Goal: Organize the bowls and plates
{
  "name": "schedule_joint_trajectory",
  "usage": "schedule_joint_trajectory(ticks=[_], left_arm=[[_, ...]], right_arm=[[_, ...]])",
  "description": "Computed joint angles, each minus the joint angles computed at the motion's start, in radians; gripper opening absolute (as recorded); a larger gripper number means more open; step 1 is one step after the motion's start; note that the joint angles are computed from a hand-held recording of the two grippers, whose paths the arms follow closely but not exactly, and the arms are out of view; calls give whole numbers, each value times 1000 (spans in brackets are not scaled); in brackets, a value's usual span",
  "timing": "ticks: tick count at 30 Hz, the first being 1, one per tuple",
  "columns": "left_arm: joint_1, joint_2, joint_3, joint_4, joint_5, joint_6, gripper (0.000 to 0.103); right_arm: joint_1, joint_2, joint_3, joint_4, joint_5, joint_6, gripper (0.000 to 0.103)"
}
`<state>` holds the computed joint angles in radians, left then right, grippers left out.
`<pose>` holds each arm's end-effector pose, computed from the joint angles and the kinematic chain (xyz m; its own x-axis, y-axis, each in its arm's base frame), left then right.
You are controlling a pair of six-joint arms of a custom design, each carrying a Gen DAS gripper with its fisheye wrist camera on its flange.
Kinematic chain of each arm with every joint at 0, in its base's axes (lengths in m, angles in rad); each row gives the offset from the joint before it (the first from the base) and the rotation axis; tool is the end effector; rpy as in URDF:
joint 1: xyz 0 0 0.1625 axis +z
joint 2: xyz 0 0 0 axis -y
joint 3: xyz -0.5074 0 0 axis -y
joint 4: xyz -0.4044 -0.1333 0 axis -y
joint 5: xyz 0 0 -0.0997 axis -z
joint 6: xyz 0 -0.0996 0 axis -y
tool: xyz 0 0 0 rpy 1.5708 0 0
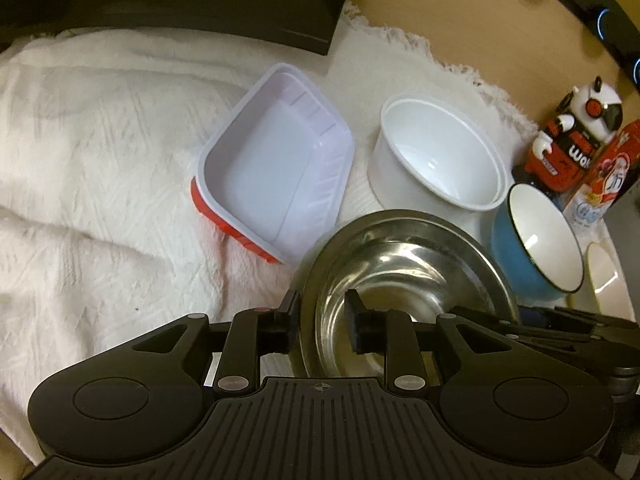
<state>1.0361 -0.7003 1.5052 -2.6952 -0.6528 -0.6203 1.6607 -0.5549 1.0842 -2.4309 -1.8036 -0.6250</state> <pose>-0.2157 -0.7811 0.1719 -0.8099 -0.3977 -0.4311 0.0160 0.7198 -0.6940 0.1912 -0.8925 0.1664 -0.7417 -0.5615 0.3670 -0.6398 0.7564 -0.1357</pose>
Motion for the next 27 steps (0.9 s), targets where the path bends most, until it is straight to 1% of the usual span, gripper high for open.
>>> schedule_joint_trajectory(ticks=[3,5,7,8,10,11,13,14,17,18,21,23,25,27], left_arm=[[-7,-10,17,-24,22,-2,27],[-8,-22,29,-19,25,-36,27],[-4,-34,31,14,12,-101,27],[-2,-37,33,10,0,-111,27],[4,-37,38,-25,-27,-95,27],[6,-34,34,-19,-31,-91,27],[10,-24,13,47,-17,-110,27],[11,-21,2,88,-6,-125,33],[18,-13,-12,130,-3,-125,41],[19,-10,-12,128,-3,-119,42],[33,-1,-29,134,-26,-93,42],[41,6,-40,142,-43,-86,42],[47,12,-55,160,-58,-83,40],[55,18,-72,186,-80,-84,37]], right_arm=[[-3,-21,33,-48,10,-4,50],[-4,-40,67,-98,9,-13,54],[-6,-55,92,-131,9,-18,55],[-8,-60,101,-139,11,-16,55],[-11,-66,113,-147,10,-2,55],[-11,-66,115,-149,4,5,56],[-14,-61,111,-148,-12,17,56],[-16,-58,109,-150,-22,25,56],[-24,-44,80,-107,-38,64,55],[-27,-39,64,-75,-37,79,55],[-34,-28,27,18,-7,121,55],[-38,-18,2,68,14,133,55],[-37,-3,-18,97,10,144,55],[-32,4,-21,92,7,131,55]])
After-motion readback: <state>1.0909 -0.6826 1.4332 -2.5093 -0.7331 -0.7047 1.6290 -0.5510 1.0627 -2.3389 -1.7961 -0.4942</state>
